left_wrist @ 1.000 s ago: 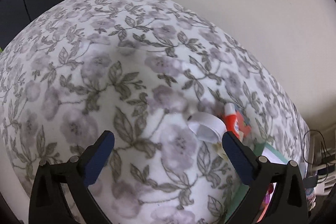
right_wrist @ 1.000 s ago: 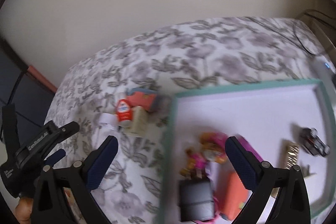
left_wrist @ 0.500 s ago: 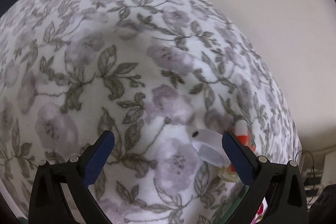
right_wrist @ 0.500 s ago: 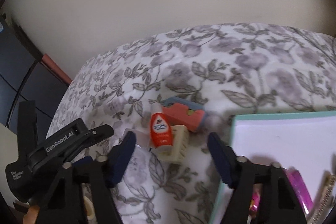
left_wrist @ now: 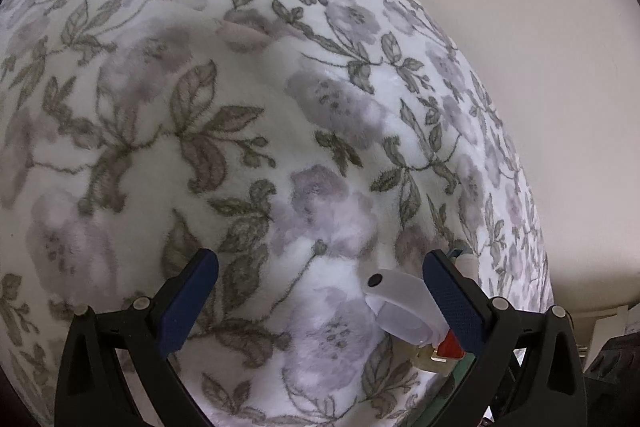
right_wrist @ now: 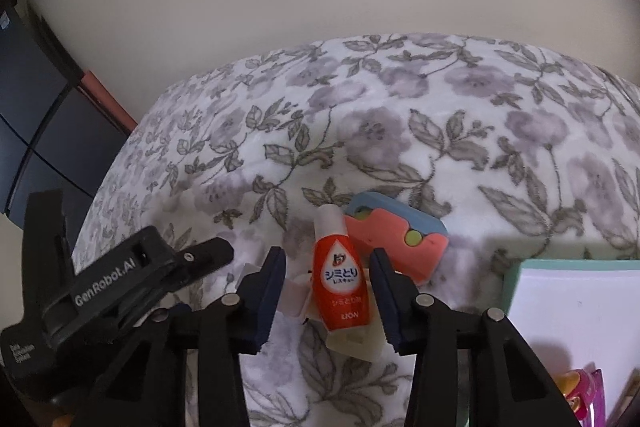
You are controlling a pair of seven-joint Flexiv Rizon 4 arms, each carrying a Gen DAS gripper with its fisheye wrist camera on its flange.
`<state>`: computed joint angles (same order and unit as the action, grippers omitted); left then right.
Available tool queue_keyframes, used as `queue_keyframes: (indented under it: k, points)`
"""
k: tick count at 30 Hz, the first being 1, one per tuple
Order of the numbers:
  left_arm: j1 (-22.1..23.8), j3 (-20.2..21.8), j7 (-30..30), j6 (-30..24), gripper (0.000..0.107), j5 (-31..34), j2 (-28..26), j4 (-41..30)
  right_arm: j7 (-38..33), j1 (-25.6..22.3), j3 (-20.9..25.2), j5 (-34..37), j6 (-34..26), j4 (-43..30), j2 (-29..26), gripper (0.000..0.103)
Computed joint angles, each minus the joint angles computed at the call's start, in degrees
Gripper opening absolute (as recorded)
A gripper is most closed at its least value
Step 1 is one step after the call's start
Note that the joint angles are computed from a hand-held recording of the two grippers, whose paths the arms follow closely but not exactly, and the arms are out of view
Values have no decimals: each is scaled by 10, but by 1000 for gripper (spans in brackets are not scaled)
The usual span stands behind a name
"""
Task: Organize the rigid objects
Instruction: 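Grasp the red bottle with the right tool while the left tool grasps the white ring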
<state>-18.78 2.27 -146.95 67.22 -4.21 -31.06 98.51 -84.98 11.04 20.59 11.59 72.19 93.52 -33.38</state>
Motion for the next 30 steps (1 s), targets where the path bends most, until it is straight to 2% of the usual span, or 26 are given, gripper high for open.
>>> queue_keyframes:
  k: [4,5,6,10,22,23,25,26,27,28,29,30]
  points:
    - [12,-18,15,29,102,-18,-1,12,-4,-9,11,14,0,0,-1,42]
    - [12,-18,17,31,102,-20,-1,13,-4,-11,13,19,0,0,0,29]
    - [12,-19,20,33,102,-23,-1,14,3,-6,5,15,-5,3,2,28]
    - [23,-41,47,59,102,-49,-4,23,-12,-22,24,40,1,3,-1,28]
    - [16,-51,110,52,101,-75,-20,2,-42,-43,38,90,-9,2,7,28]
    - [16,-52,114,53,99,-77,-21,3,-43,-43,36,92,-11,2,7,28]
    - [27,-73,133,67,87,-94,-22,9,-45,-41,34,96,-12,2,9,28]
    - [37,-90,148,76,76,-108,-23,13,-46,-40,33,97,-13,2,9,28]
    - [44,-103,160,83,71,-121,-25,17,-47,-40,33,99,-13,2,9,28]
    - [50,-116,173,89,71,-133,-28,19,-47,-39,32,100,-14,2,10,28]
    - [46,-113,177,88,68,-137,-30,17,-48,-39,31,102,-13,2,10,28]
    - [44,-113,182,91,60,-140,-31,17,-49,-40,31,104,-14,2,11,28]
